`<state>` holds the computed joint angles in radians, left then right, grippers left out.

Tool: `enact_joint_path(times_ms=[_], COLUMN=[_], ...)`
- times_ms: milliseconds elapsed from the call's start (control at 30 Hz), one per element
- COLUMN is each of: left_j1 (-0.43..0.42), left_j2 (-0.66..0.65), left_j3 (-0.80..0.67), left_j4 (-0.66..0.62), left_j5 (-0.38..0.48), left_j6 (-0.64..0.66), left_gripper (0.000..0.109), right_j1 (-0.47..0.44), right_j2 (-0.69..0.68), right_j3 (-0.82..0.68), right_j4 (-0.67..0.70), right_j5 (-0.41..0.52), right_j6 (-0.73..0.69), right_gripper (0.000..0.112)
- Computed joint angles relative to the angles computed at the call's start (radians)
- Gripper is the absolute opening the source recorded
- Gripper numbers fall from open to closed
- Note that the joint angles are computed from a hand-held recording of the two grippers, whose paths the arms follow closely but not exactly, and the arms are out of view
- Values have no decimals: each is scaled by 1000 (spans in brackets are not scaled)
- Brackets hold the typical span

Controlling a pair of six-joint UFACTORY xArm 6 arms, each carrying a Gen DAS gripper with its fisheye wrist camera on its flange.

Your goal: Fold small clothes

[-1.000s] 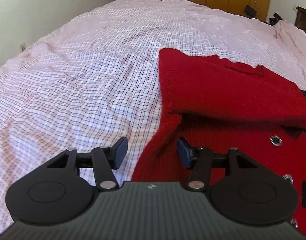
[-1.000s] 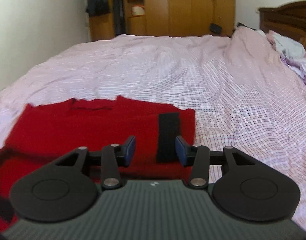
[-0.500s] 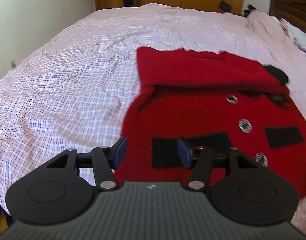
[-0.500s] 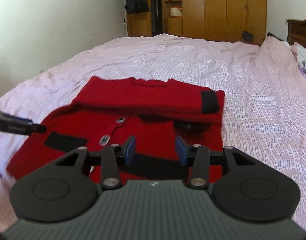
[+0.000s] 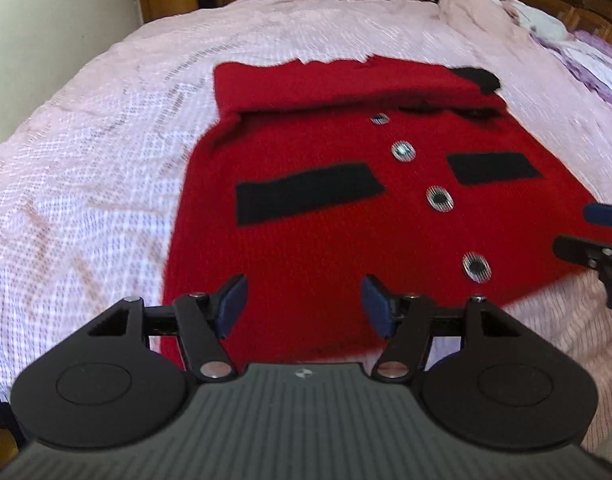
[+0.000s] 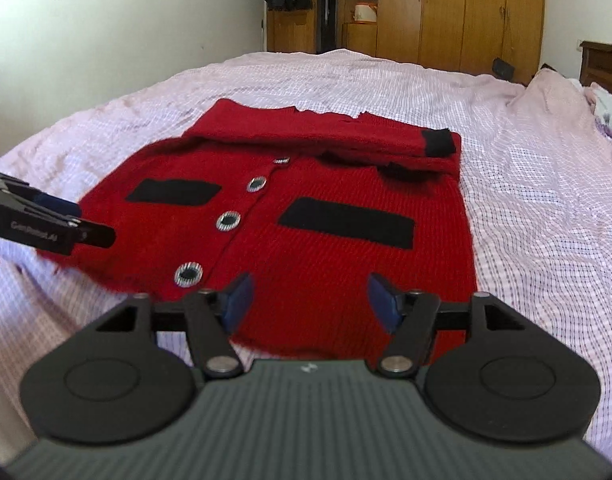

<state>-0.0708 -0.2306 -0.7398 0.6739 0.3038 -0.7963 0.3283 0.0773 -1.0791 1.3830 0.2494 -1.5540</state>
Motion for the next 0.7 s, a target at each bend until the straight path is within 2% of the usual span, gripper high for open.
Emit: enact_joint_path(times_ms=[167,267,367,567,700], left_j1=[-25,-32,-40,-63,-64], left_j2=[-26,-22,-15,15,28], left_j3=[65,81,80,44,27], left_j4=[19,77,170,292,334], left_j5=[-21,-18,-4,45,64], left_j6=[10,-40,-117,-187,-228], left_gripper=[69,69,69,69,69], right_j1=[11,20,41,92,108], right_j2=[-23,-30,-27,8,20], right_j3=[55,78,89,81,63], right_j4=[-44,-57,-41,20,118], right_j5=[-6,-23,-63,-185,-220], right_j6=[15,3,-55,-195,-302], right_gripper=[65,65,65,66,73])
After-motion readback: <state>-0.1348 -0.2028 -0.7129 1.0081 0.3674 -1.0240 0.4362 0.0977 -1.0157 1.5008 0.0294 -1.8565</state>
